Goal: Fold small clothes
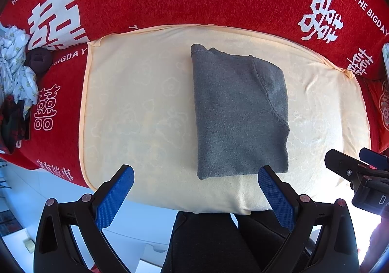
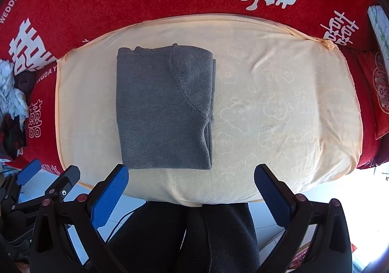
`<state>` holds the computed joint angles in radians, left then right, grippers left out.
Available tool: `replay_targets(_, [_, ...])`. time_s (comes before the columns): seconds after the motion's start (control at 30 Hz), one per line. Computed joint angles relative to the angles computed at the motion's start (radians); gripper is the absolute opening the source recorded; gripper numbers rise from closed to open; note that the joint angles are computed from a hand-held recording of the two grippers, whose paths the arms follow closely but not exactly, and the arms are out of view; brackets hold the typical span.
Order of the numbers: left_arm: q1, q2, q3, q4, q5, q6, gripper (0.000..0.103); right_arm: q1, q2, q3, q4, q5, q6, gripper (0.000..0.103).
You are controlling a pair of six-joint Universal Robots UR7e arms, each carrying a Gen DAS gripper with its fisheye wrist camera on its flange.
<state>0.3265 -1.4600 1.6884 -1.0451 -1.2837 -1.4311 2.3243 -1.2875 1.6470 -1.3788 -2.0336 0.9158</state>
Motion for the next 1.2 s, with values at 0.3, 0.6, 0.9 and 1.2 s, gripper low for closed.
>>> replay_targets(0.3, [-0.001,0.001,0.000,0.000,0.002,-0.001,0.102,-0.001,0.003,-0.003,0.000,0.001,-0.003,0.103])
replay_targets(0.6, [-0.003,0.001,0.000,-0.001,0.000,-0.004,0.102,-0.001,0.013,-0.012,0.004,-0.006,-0.016,0.103])
replay_targets(0.9, [0.005,0.002,-0.002,0.004,0.003,0.013,0.102,-0.001,0.021,-0.022,0.013,-0.013,-0.025,0.103])
replay_targets(1.2, [0.002,0.002,-0.001,0.004,0.003,0.010,0.102,0.002,0.023,-0.023,0.015,-0.014,-0.024,0.103])
